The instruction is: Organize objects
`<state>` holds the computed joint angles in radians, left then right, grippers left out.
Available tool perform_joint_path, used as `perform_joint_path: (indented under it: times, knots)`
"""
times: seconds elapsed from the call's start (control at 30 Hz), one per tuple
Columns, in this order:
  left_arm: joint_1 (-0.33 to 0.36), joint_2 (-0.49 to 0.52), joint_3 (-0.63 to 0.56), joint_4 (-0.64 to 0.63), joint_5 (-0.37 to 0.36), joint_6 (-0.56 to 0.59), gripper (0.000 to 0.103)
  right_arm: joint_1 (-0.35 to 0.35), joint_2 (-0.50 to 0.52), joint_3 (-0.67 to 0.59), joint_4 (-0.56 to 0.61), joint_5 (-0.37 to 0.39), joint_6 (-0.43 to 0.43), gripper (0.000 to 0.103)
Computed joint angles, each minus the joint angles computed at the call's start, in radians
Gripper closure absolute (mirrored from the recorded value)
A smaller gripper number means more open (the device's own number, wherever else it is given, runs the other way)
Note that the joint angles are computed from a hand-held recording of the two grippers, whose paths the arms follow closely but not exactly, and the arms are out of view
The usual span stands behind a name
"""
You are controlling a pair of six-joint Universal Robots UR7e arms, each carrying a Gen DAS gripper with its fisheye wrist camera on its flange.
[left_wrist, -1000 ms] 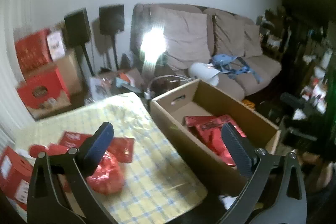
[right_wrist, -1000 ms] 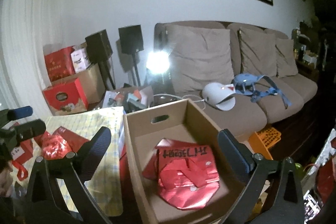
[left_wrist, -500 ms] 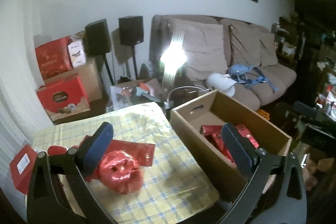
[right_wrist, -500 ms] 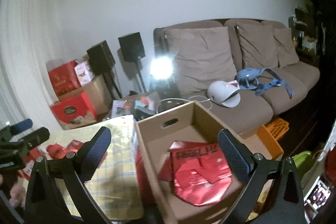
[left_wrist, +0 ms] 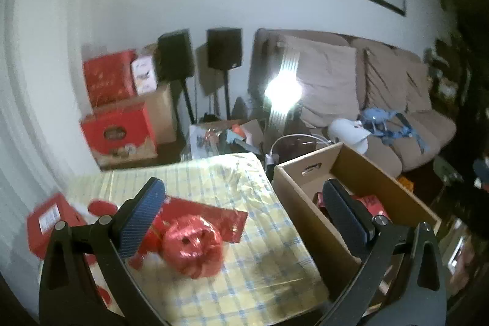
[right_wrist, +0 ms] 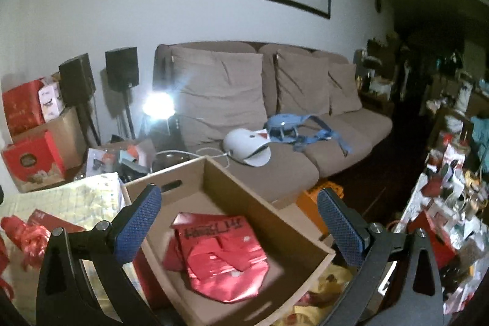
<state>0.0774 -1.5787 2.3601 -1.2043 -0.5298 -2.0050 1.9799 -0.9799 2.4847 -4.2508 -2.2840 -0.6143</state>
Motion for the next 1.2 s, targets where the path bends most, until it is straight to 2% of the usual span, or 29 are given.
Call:
perform_joint_path:
  times: [0.07, 0.23, 0.37, 0.6, 0.8, 0.87, 1.03, 1.13, 1.2]
  knots:
    - [0.005, 0.014, -0.006, 0.009, -0.016, -0.048, 0.0, -0.004, -0.009, 0.013, -0.002, 0.023, 0.002, 0.001]
    - [-0.005, 0.045, -0.011, 0.044, -0.029, -0.136, 0.0, 0.011, -0.015, 0.023, -0.005, 0.023, -0.004, 0.001]
    - [-0.021, 0.12, -0.044, 0.148, -0.053, -0.237, 0.0, 0.046, 0.002, 0.006, -0.035, -0.051, -0.012, 0.001]
    - [-0.021, 0.101, -0.009, -0.033, -0.053, -0.034, 0.0, 0.035, -0.037, 0.045, -0.012, 0.04, -0.056, 0.001]
    - [-0.024, 0.104, 0.011, -0.08, -0.033, 0.006, 0.0, 0.023, -0.022, 0.047, -0.032, 0.078, -0.097, 0.001]
    - [-0.024, 0.093, 0.024, -0.109, -0.023, 0.04, 0.0, 0.013, -0.021, 0.061, -0.045, 0.133, -0.129, 0.001]
    - [-0.01, 0.066, 0.053, -0.222, -0.009, 0.154, 0.0, 0.013, 0.003, 0.065, -0.086, 0.167, -0.164, 0.001]
    - [-0.009, 0.05, 0.068, -0.264, -0.004, 0.186, 0.0, -0.001, -0.005, 0.077, -0.085, 0.217, -0.155, 0.001]
    - [-0.005, 0.034, 0.083, -0.306, -0.005, 0.22, 0.0, -0.023, 0.008, 0.092, -0.137, 0.285, -0.177, 0.001]
